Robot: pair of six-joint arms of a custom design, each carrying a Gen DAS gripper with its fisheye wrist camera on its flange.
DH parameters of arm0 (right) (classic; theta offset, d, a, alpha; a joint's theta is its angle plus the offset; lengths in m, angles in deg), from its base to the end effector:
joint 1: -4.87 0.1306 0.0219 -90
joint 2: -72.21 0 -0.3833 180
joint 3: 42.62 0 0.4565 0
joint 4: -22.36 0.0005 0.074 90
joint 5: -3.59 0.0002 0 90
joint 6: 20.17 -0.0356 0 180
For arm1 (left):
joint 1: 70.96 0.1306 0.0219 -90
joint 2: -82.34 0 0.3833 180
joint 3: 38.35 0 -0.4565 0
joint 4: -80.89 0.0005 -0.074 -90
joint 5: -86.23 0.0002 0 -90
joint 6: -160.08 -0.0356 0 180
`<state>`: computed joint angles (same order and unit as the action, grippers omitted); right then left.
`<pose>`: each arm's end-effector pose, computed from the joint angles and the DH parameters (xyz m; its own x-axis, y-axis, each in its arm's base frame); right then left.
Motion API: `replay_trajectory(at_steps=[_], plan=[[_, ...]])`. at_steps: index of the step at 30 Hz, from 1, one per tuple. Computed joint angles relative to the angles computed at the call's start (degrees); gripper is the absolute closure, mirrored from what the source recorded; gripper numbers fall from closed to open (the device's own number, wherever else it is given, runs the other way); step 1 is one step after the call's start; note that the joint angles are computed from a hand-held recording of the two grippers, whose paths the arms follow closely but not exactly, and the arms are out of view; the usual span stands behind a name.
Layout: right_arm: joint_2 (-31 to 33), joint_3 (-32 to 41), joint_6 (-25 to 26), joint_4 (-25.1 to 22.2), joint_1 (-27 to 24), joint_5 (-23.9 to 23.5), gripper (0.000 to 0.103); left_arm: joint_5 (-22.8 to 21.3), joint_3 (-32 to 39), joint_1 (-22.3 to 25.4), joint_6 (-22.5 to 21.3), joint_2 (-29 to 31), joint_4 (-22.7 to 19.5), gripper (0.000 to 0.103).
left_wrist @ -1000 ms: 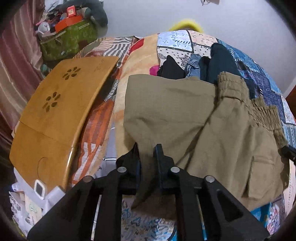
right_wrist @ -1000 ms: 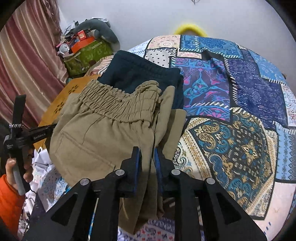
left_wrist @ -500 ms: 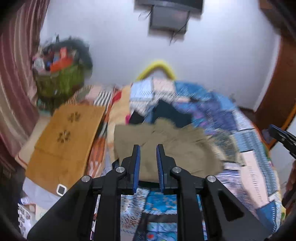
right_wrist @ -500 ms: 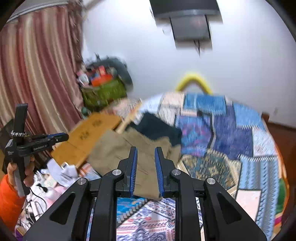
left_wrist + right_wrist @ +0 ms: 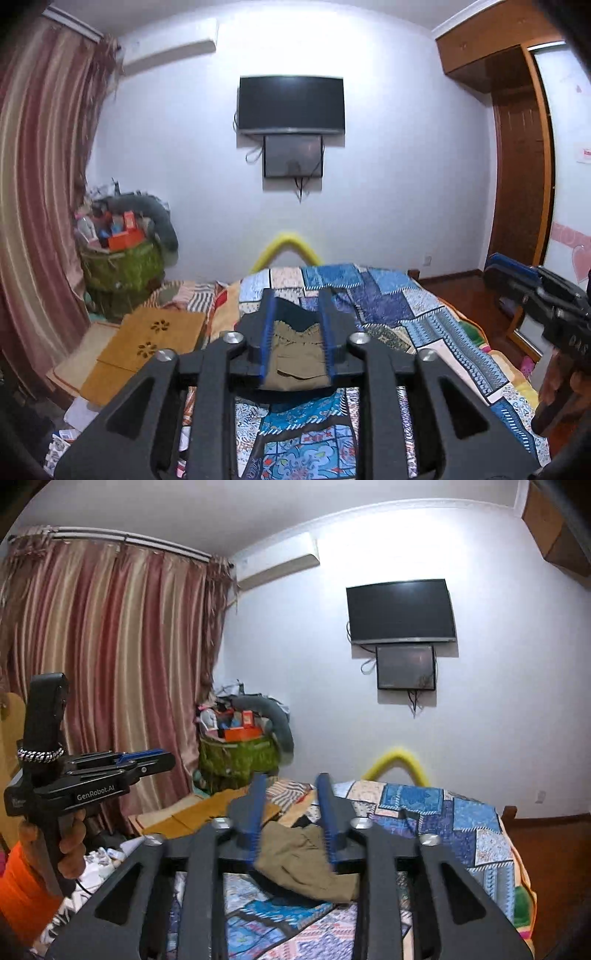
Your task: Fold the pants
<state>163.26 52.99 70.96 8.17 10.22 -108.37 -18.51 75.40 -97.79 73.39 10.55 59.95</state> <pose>0.5857 0.0677 0.5320 -0.1576 -0.0331 -0.9870 -0.4568 0.8885 0.0431 0.6290 -0.3085 0.5098 -0.2491 0.0634 -0.9664 0.2036 0.9790 0.0118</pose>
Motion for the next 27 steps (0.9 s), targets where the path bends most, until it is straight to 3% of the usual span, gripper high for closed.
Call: replay_trajectory(at_steps=[3,5,7,9,12,27], plan=[[-2.7,-3.8,-0.8,2.2,0.8,2.6,0.041,-2.1,-5.0,-1.3,0.1,-3.2,3.3,0.056],[-3.6,-5.3,-1.0,3.0,1.3,5.1,0.026,-3.7,-7.0,-1.9,0.5,-4.4,4.5,0.031],[-4.4,-6.3,-1.9,3.3,1.6,7.0,0.008,-3.5,-8.5,-2.1,1.5,-5.6,5.1,0.015],[-4.6,-6.4,-3.0,3.3,1.4,7.5,0.0,-4.2,-9.5,-2.5,1.3,-6.2,6.1,0.009],[-5.0,-6.5,-3.2,2.6,1.4,9.1,0.0,-5.0,-10.3,-2.7,0.9,-6.7,6.9,0.001],[-8.1,-10.0,-3.1,2.6,1.6,11.5,0.0,-4.9,-12.3,-3.4,0.7,-7.6,7.6,0.0]])
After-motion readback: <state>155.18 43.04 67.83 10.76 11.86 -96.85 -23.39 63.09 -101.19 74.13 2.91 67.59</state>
